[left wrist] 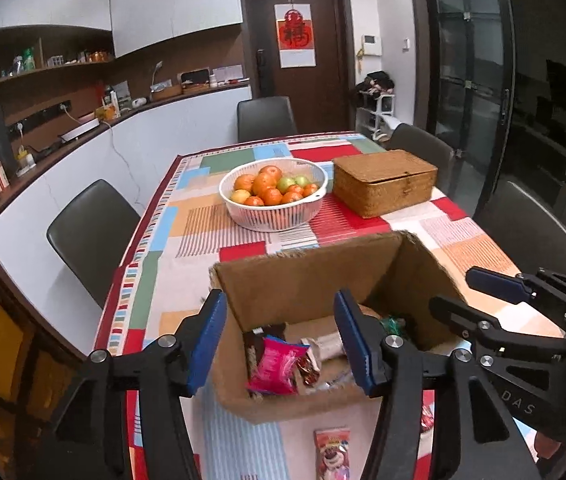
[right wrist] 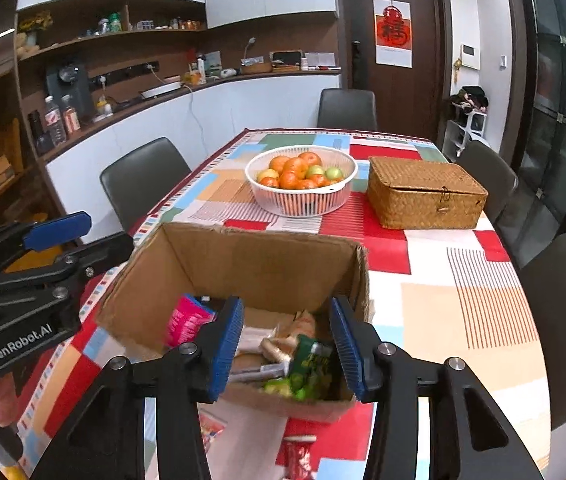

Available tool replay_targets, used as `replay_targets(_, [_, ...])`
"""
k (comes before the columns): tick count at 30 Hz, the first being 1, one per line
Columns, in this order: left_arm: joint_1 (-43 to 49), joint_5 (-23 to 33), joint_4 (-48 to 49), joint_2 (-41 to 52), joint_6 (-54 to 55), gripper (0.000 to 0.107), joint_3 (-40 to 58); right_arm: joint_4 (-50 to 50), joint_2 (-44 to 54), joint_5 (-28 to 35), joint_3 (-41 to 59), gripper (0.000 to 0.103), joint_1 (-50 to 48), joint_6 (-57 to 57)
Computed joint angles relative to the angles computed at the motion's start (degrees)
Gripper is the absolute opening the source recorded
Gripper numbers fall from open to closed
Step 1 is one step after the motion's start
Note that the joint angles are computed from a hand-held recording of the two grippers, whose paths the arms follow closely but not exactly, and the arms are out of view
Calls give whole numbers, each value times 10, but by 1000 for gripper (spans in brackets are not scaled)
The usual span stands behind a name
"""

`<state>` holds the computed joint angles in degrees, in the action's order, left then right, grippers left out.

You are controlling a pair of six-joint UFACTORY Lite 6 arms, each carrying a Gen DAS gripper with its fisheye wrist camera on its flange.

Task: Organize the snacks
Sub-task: 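Grasp the Lotso candy stick with the left gripper while the right grasps the red candy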

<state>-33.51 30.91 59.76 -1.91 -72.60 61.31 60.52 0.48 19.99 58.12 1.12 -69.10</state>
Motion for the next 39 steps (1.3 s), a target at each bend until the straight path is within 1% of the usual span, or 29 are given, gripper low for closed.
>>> replay_targets(3, [-32, 20, 41, -37, -59, 57, -48, 50, -48, 2, -55, 46, -8, -58])
replay_targets(8, [-81, 45, 57, -104, -106, 57, -118, 82, -121, -6, -136, 46, -17, -105])
replay_targets(12, [-117, 61, 49, -155, -131, 58, -163, 79, -179, 7, -188, 46, -30, -112])
replay_targets(16, [-164, 95, 51, -186, -167, 59, -200, 77, -235, 20, -237, 46, -42, -122])
replay_targets(21, [-202, 121, 46, -194, -198, 59, -234, 59, -291, 38, -290, 46, -57, -116])
replay_targets(28, [-215, 89, 41, -173, -241, 59, -279, 60, -313, 36, -350, 46, -68, -138])
replay_targets(33, [-218, 59, 51, -147, -276, 59, -301, 96, -294, 33, -380, 46, -84, -192])
replay_targets(39, [-214, 6, 70, -106, -326, 59, -318, 147, -258, 24, -399, 46, -97, -258])
